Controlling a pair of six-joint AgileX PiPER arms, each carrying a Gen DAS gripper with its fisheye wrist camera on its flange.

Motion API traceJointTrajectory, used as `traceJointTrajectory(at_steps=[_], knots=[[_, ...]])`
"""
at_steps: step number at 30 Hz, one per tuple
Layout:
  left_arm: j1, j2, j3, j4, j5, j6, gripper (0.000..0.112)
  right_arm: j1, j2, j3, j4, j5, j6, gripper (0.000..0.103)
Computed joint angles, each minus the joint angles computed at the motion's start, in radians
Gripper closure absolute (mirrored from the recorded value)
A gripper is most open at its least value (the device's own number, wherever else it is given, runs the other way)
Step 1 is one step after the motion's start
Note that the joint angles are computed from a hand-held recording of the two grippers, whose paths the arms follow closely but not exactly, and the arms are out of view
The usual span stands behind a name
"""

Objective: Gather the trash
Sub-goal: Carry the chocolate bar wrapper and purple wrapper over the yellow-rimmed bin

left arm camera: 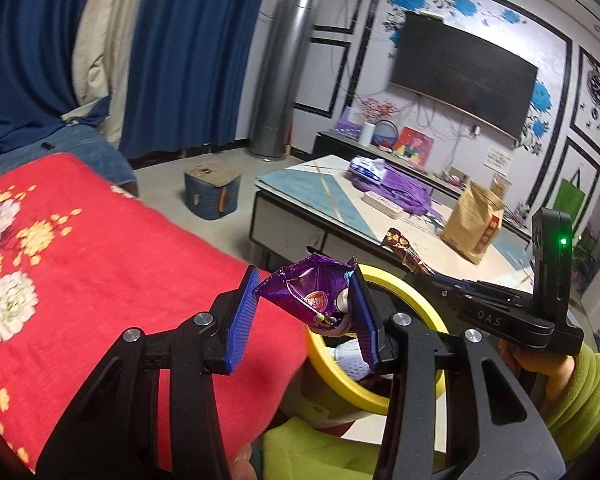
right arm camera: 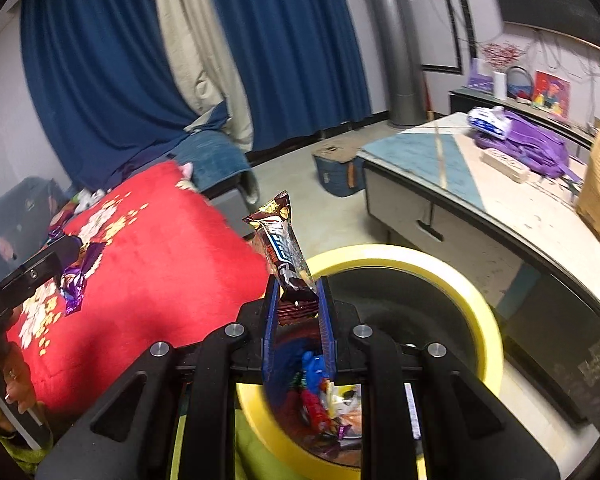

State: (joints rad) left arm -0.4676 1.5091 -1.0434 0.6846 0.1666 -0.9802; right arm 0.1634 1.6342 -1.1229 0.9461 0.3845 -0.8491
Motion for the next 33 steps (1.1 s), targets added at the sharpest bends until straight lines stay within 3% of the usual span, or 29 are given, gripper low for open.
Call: traceJointTrajectory(at_steps=[14,25,33], knots=[[-0.088,0.188,-0.188,-0.187,0.024,0.232,0.076,-0.132,-0.011,0.087,0.089,0.002,-0.073,0.085],[-0.124,0.366,-0.375,-0.406,0.110,0.493,0.076,-0.159,0.042,0.093,-0.002,0.027,0.013,0.085],[-0.127,0.452,-0.474,-0.483,0.163,0.583,0.075,-0.201,0.072,0.104,0.042,0.045,-0.012,0.084]])
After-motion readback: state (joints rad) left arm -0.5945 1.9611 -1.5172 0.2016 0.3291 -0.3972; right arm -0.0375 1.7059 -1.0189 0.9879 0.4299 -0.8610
